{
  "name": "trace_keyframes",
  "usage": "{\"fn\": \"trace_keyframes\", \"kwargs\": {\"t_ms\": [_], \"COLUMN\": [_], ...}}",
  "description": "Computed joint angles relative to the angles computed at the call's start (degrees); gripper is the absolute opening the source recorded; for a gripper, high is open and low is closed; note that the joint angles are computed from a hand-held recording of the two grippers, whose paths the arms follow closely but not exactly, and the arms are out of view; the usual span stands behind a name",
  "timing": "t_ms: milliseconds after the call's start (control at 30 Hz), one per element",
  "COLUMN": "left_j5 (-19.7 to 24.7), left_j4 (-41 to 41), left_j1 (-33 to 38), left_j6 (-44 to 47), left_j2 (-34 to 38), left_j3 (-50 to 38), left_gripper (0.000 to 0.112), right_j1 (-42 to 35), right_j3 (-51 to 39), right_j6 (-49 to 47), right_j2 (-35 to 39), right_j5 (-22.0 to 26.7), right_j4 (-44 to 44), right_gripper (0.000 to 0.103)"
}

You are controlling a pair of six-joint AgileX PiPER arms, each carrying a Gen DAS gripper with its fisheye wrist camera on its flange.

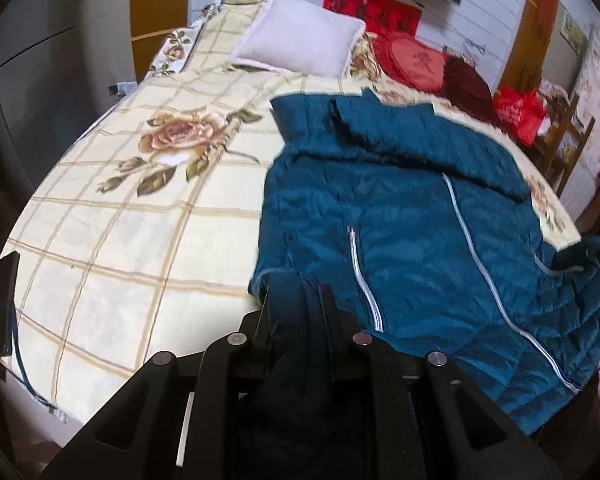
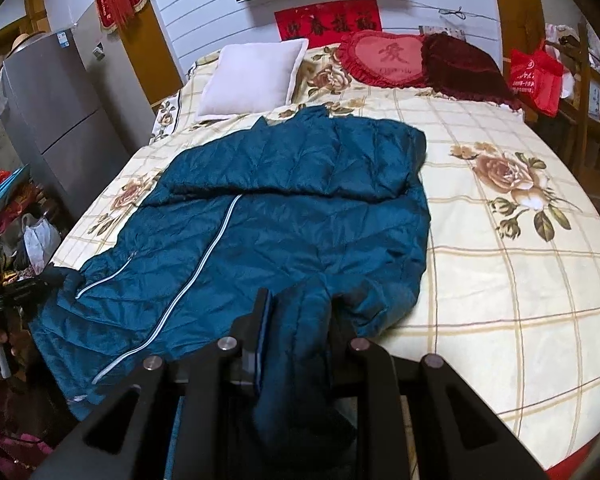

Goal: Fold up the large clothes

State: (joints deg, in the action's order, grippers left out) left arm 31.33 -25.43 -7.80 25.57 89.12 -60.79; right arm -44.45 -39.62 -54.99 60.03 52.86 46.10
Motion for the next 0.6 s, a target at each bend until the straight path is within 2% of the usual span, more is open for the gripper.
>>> {"fn": "trace_keyframes", "kwargs": {"t_ms": [267, 333, 467, 600], "left_j5": [-2.7, -3.61, -2.62, 1.43], "left_j4": [1.17, 4.42, 11.29, 18.0], "left_j1": [-1.85, -3.2, -5.8, -7.28], "left_j6": [-5.27, -9.87, -17.61, -25.93], "left_j2": [3.8, 5.72, 11.96, 20.62], "left_j3": [-9.95, -13.37, -23.14, -36.97], "left_gripper": [0.028, 0.028, 0.028, 0.028], "right_j1": [4.12, 5.2, 9.32, 13.94], "right_j3": [-8.88, -11.5, -16.62, -23.94], "right_j6": [5.68, 7.24, 12.18, 20.24], "right_j2": [4.95, 7.14, 11.88, 18.8], "right_j5": [-4.56, -6.36, -11.17, -15.33], "right_j4": [-1.59, -1.35, -4.05, -10.34], "right_gripper": [0.021, 0.021, 0.021, 0.021]}}
